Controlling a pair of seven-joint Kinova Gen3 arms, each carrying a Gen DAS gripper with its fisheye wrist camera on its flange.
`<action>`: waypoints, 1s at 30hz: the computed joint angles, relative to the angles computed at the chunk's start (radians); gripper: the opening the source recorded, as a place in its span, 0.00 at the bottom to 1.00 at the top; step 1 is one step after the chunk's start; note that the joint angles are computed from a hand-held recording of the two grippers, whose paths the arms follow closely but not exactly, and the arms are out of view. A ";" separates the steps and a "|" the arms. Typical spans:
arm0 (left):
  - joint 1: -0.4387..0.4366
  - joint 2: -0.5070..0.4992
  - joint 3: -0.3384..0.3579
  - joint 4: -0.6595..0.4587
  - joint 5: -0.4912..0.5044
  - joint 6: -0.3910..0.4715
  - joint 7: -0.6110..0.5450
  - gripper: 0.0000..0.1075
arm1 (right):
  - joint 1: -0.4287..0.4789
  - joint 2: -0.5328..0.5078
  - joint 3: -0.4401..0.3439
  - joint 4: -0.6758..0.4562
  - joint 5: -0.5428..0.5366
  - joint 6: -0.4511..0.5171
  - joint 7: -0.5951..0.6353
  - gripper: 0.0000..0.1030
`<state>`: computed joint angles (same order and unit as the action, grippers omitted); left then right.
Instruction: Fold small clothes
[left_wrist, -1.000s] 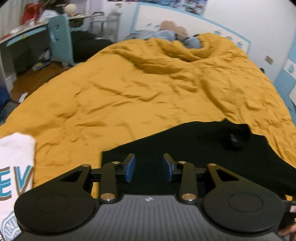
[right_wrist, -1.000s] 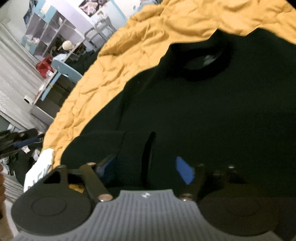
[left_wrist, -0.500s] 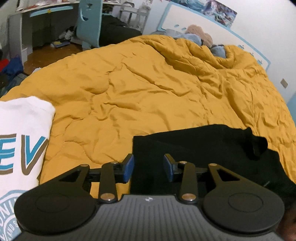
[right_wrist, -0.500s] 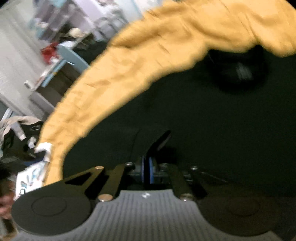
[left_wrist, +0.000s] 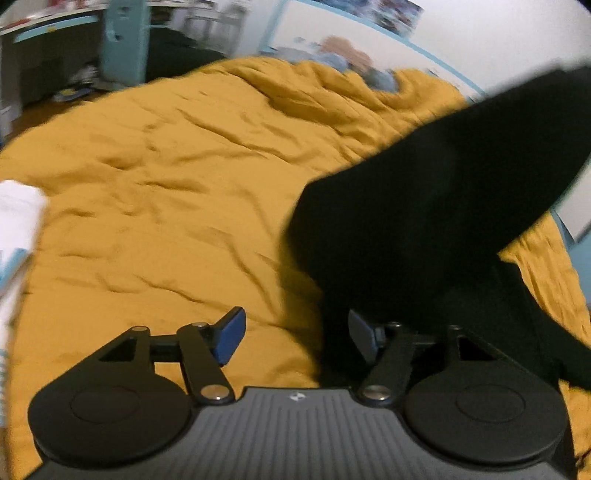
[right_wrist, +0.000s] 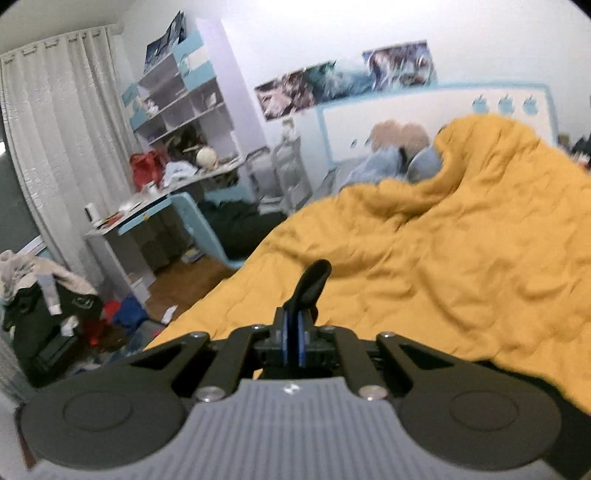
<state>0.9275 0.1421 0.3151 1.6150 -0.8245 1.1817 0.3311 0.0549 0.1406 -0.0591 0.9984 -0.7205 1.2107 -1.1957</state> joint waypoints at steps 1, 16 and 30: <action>-0.010 0.019 -0.001 -0.006 0.003 -0.034 -0.024 0.70 | 0.005 0.012 0.007 -0.038 0.004 0.014 -0.014 0.00; 0.042 0.253 -0.171 -0.151 0.102 -0.109 -0.223 0.26 | 0.272 0.083 0.078 0.030 0.003 0.018 0.096 0.00; -0.006 0.216 -0.149 -0.184 0.237 -0.073 -0.398 0.19 | 0.419 0.250 0.064 0.357 0.119 -0.164 0.193 0.00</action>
